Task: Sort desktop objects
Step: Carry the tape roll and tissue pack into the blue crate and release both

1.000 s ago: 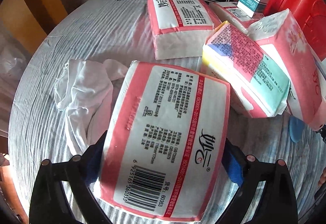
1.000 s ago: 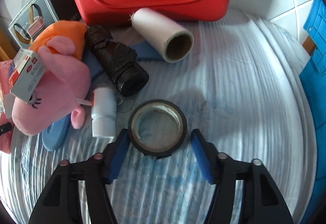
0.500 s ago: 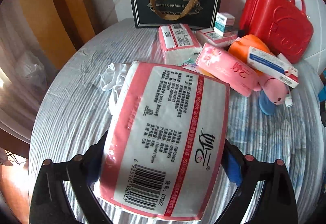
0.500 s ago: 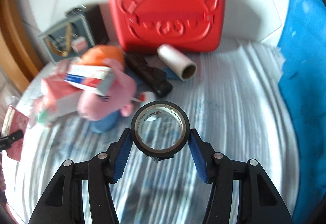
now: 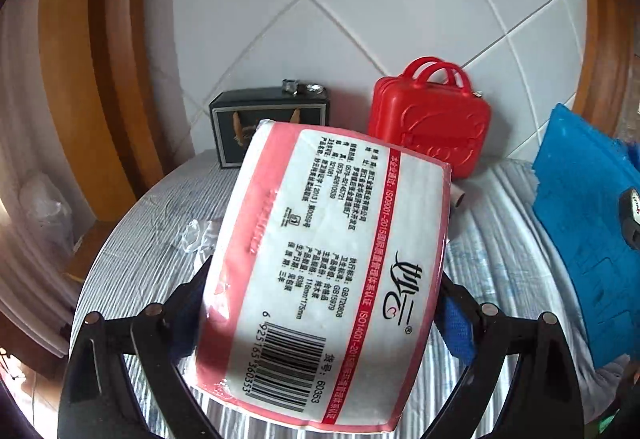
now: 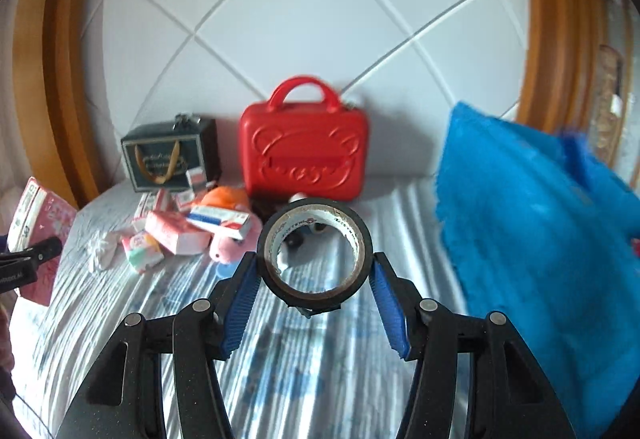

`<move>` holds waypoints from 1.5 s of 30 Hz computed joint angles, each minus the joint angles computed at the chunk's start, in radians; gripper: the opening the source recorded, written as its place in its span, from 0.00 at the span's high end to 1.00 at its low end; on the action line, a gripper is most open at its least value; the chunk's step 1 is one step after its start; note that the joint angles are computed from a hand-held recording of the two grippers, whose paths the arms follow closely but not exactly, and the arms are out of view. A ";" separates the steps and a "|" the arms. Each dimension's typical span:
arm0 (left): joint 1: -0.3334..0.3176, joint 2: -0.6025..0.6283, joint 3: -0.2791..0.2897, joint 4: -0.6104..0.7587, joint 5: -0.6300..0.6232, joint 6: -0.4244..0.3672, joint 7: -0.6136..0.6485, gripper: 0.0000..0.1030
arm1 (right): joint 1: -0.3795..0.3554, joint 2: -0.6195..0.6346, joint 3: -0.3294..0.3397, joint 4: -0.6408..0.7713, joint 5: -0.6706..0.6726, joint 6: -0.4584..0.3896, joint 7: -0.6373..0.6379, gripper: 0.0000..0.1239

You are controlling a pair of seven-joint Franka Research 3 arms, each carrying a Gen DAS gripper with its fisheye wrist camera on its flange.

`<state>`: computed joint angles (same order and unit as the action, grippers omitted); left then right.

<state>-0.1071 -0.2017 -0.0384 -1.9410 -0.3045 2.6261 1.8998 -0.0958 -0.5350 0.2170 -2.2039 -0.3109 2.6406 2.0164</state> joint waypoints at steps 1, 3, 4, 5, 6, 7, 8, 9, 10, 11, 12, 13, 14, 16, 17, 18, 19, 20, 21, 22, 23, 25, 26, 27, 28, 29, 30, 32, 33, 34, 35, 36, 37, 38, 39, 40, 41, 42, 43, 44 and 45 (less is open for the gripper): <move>-0.013 -0.019 -0.006 -0.011 -0.014 0.011 0.012 0.07 | -0.009 -0.044 0.000 -0.018 -0.011 -0.003 0.007 0.55; -0.043 -0.053 -0.016 -0.027 -0.032 0.023 0.022 0.07 | -0.031 -0.107 0.000 -0.040 -0.024 -0.003 0.009 0.55; -0.062 -0.069 -0.021 -0.032 -0.040 0.030 0.022 0.07 | -0.038 -0.138 -0.007 -0.050 -0.022 -0.003 0.002 0.55; -0.080 -0.084 -0.028 -0.038 -0.044 0.038 0.019 0.07 | -0.045 -0.163 -0.015 -0.058 -0.018 0.000 -0.007 0.55; -0.102 -0.097 -0.039 -0.041 -0.042 0.046 0.014 0.07 | -0.053 -0.190 -0.023 -0.066 -0.011 0.004 -0.018 0.55; -0.126 -0.107 -0.051 -0.045 -0.038 0.059 0.012 0.07 | -0.058 -0.218 -0.039 -0.075 -0.002 0.009 -0.037 0.55; -0.153 -0.117 -0.067 -0.046 -0.035 0.073 0.004 0.07 | -0.067 -0.237 -0.050 -0.082 0.008 0.014 -0.055 0.55; -0.173 -0.124 -0.082 -0.048 -0.023 0.086 -0.014 0.07 | -0.075 -0.260 -0.064 -0.091 0.018 0.020 -0.075 0.55; -0.195 -0.127 -0.104 -0.042 -0.005 0.095 -0.039 0.07 | -0.083 -0.287 -0.086 -0.102 0.029 0.029 -0.101 0.55; -0.216 -0.128 -0.121 -0.036 0.010 0.108 -0.064 0.07 | -0.090 -0.307 -0.105 -0.109 0.039 0.030 -0.127 0.55; -0.237 -0.122 -0.142 -0.023 0.027 0.124 -0.094 0.07 | -0.099 -0.327 -0.127 -0.114 0.049 0.029 -0.153 0.55; -0.252 -0.115 -0.173 -0.004 0.056 0.136 -0.135 0.07 | -0.103 -0.347 -0.155 -0.120 0.060 0.027 -0.184 0.55; -0.261 -0.107 -0.199 0.011 0.088 0.148 -0.175 0.07 | -0.106 -0.367 -0.188 -0.126 0.071 0.027 -0.221 0.55; -0.259 -0.074 -0.275 0.068 0.185 0.162 -0.295 0.07 | -0.116 -0.395 -0.257 -0.127 0.088 0.019 -0.298 0.55; -0.255 -0.051 -0.316 0.104 0.240 0.159 -0.362 0.07 | -0.120 -0.404 -0.288 -0.125 0.097 0.015 -0.333 0.55; -0.257 -0.024 -0.353 0.144 0.289 0.154 -0.424 0.07 | -0.123 -0.409 -0.323 -0.119 0.107 0.009 -0.373 0.55; -0.257 0.003 -0.384 0.183 0.343 0.143 -0.482 0.07 | -0.126 -0.407 -0.364 -0.102 0.113 -0.006 -0.421 0.55; -0.256 0.034 -0.418 0.225 0.409 0.126 -0.547 0.07 | -0.134 -0.397 -0.392 -0.091 0.118 -0.008 -0.456 0.55; -0.257 0.073 -0.454 0.276 0.488 0.099 -0.617 0.07 | -0.136 -0.384 -0.424 -0.077 0.126 -0.010 -0.494 0.55; -0.268 0.117 -0.487 0.335 0.570 0.060 -0.690 0.07 | -0.129 -0.366 -0.466 -0.056 0.139 -0.019 -0.540 0.55; -0.287 0.155 -0.503 0.382 0.623 0.025 -0.734 0.07 | -0.128 -0.349 -0.494 -0.039 0.152 -0.024 -0.572 0.55; -0.352 0.252 -0.529 0.502 0.729 -0.071 -0.800 0.07 | -0.121 -0.310 -0.555 -0.007 0.177 -0.028 -0.643 0.55; -0.385 0.282 -0.530 0.539 0.761 -0.106 -0.818 0.07 | -0.119 -0.294 -0.579 0.006 0.192 -0.035 -0.671 0.55; -0.432 0.335 -0.534 0.605 0.813 -0.168 -0.837 0.07 | -0.117 -0.282 -0.600 0.015 0.210 -0.042 -0.696 0.55; -0.464 0.361 -0.529 0.636 0.832 -0.200 -0.839 0.07 | -0.111 -0.265 -0.628 0.027 0.229 -0.054 -0.724 0.55; -0.491 0.386 -0.522 0.665 0.843 -0.226 -0.835 0.07 | -0.114 -0.252 -0.645 0.033 0.245 -0.064 -0.744 0.55; -0.525 0.417 -0.516 0.702 0.859 -0.258 -0.836 0.07 | -0.116 -0.238 -0.662 0.040 0.261 -0.074 -0.763 0.55; -0.578 0.455 -0.499 0.746 0.873 -0.309 -0.831 0.07 | -0.121 -0.218 -0.694 0.044 0.295 -0.092 -0.803 0.55; -0.607 0.476 -0.489 0.772 0.881 -0.334 -0.831 0.07 | -0.133 -0.210 -0.700 0.044 0.305 -0.101 -0.815 0.55; -0.635 0.504 -0.480 0.808 0.885 -0.362 -0.826 0.07 | -0.145 -0.194 -0.708 0.048 0.314 -0.113 -0.829 0.55; -0.646 0.506 -0.469 0.809 0.875 -0.371 -0.822 0.07 | -0.150 -0.181 -0.716 0.055 0.328 -0.123 -0.845 0.55; -0.668 0.527 -0.458 0.838 0.875 -0.396 -0.818 0.07 | -0.156 -0.169 -0.720 0.061 0.342 -0.135 -0.859 0.55; -0.688 0.547 -0.445 0.867 0.872 -0.417 -0.818 0.07 | -0.162 -0.154 -0.726 0.069 0.355 -0.147 -0.873 0.55; -0.708 0.567 -0.433 0.899 0.866 -0.443 -0.820 0.07 | -0.168 -0.142 -0.730 0.076 0.368 -0.154 -0.889 0.55; -0.725 0.583 -0.420 0.927 0.861 -0.463 -0.820 0.07 | -0.173 -0.130 -0.732 0.081 0.381 -0.158 -0.904 0.55; -0.741 0.591 -0.406 0.943 0.860 -0.468 -0.826 0.07 | -0.181 -0.120 -0.733 0.086 0.393 -0.163 -0.920 0.55; -0.755 0.594 -0.391 0.952 0.862 -0.475 -0.829 0.06 | -0.191 -0.112 -0.728 0.087 0.403 -0.167 -0.929 0.55; -0.771 0.599 -0.376 0.965 0.863 -0.486 -0.829 0.06 | -0.203 -0.105 -0.721 0.089 0.413 -0.171 -0.938 0.55; -0.781 0.599 -0.364 0.968 0.857 -0.491 -0.828 0.06 | -0.209 -0.088 -0.725 0.100 0.427 -0.174 -0.953 0.55; -0.786 0.594 -0.352 0.961 0.848 -0.488 -0.828 0.05 | -0.219 -0.082 -0.720 0.099 0.440 -0.173 -0.963 0.55; -0.798 0.598 -0.340 0.973 0.843 -0.493 -0.825 0.05 | -0.230 -0.075 -0.715 0.101 0.453 -0.174 -0.972 0.55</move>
<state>-0.9048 0.3964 -0.3783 -0.9685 0.5389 2.1335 1.0745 -0.3254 -0.6104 -0.4981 -2.1030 0.1425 2.4669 1.0448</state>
